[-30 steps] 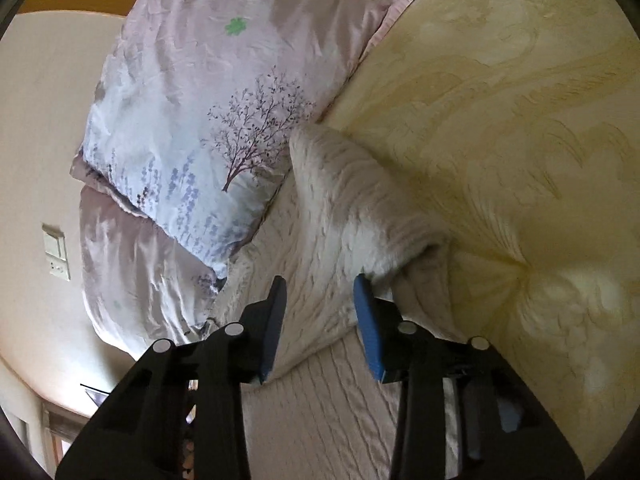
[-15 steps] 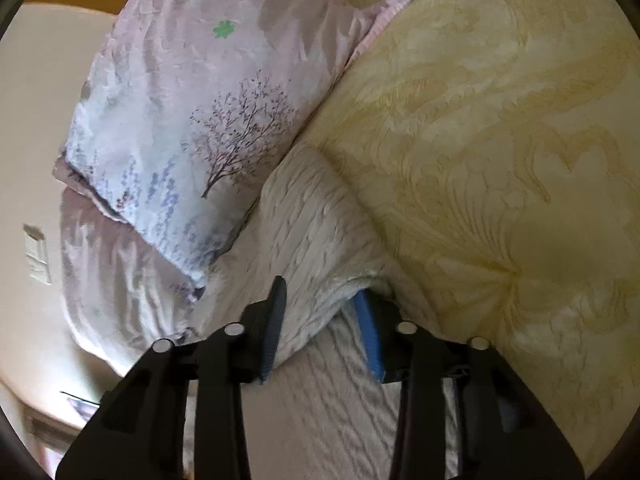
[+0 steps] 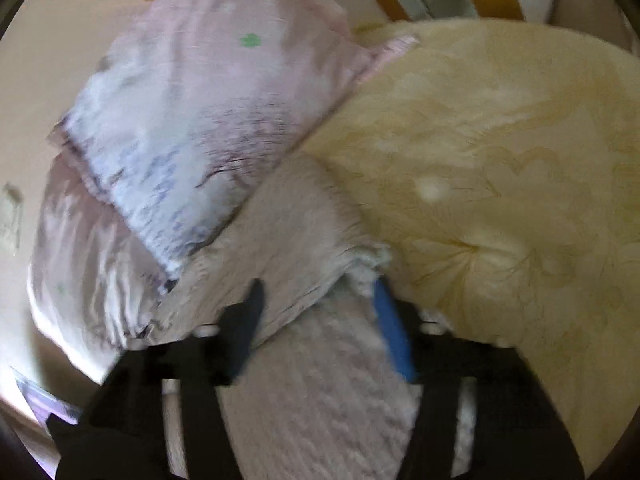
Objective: Fold small clothes
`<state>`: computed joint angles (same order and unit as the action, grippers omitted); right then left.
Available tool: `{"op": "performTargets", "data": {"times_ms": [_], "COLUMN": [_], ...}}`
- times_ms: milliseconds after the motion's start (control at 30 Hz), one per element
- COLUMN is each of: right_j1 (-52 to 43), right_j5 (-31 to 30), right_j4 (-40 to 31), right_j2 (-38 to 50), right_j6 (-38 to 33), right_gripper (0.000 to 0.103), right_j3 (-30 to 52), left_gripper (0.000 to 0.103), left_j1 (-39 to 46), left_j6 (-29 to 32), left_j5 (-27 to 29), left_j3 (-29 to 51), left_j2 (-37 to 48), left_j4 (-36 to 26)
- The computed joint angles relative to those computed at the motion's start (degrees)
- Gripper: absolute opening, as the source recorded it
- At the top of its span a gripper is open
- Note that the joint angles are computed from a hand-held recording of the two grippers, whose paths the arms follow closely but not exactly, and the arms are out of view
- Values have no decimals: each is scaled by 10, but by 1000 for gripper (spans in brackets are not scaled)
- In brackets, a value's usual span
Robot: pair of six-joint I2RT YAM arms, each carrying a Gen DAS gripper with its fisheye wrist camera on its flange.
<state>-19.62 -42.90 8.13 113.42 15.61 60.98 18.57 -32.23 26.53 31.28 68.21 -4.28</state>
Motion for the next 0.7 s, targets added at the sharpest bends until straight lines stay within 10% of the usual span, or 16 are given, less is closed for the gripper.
{"op": "performTargets", "data": {"times_ms": [167, 333, 700], "right_j1": [30, 53, 56], "right_j5": [-47, -96, -115], "right_j4": [22, 12, -24], "right_j2": [-23, -20, -21], "right_j6": [-75, -128, -161], "right_gripper": [68, 68, 70], "right_j3": [-42, -49, -42], "left_gripper": [67, 57, 29], "left_j1": [261, 498, 573], "left_j6": [85, 176, 42], "left_j5": [85, 157, 169], "left_j3": [-73, -76, -36], "left_j2": [-190, -136, 107], "left_j4": [-163, -212, 22]}}
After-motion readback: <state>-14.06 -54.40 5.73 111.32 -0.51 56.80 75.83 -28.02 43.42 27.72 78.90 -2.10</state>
